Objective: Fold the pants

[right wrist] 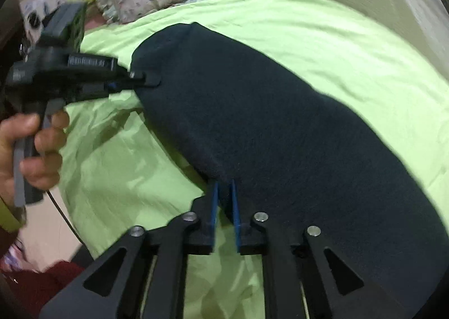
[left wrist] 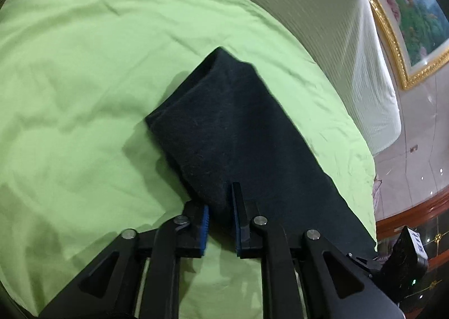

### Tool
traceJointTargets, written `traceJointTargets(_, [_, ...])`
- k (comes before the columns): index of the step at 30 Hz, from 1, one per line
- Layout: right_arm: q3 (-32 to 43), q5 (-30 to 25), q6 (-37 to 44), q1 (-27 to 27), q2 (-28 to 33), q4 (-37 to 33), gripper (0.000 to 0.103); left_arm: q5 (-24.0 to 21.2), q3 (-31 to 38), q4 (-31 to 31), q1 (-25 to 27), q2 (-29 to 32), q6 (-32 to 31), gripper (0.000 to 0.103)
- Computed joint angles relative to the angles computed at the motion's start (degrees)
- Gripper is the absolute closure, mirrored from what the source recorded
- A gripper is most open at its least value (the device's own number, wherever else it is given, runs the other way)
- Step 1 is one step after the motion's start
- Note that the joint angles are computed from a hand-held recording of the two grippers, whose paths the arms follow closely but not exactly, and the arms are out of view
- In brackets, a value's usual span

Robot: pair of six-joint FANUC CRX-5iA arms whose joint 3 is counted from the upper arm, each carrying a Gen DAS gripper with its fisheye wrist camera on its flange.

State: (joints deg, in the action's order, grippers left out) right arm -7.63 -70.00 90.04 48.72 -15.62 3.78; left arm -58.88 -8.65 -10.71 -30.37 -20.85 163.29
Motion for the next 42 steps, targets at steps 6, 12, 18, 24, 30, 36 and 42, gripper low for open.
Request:
traceJointTargets(6, [9.57,-3.05,4.46,-10.06,2.24,-14.93,0.064,-5.30,1.28,-5.30,-2.75,-2.56,5.21,0.050])
traceJointTargets(12, [22.51,-3.88,1.91,-17.29,13.14,-16.86,0.064,-3.93,-0.25,-0.69,1.04,-2.34,2.50,0.049])
traceJointTargets(18, [34.52,-14.51,4.11,-18.65,26.53,-14.38,0.064,-4.19,0.31,1.19,3.30,-0.86,-2.04,0.050])
traceJointTargets(24, [34.36,-18.45,10.13,-16.61,29.04,-11.29,0.063,-1.51,-0.49,2.93,5.78,0.37,-4.19,0.050])
traceJointTargets(30, [31.81,-18.28,15.53,-13.89,26.78,-6.91,0.089,-0.75,1.63,1.45,5.85,3.02,-4.39,0.060])
traceJointTargets(36, [25.21,-8.83,15.14,-10.13,20.25,-0.41,0.092,-0.34,3.30,-5.16,0.68,0.55,1.19,0.083])
traceJointTargets(42, [7.99,9.12,4.79,-0.97,14.27,23.03,0.093,-8.20,8.92,-14.34,-7.78,0.65,6.32,0.083])
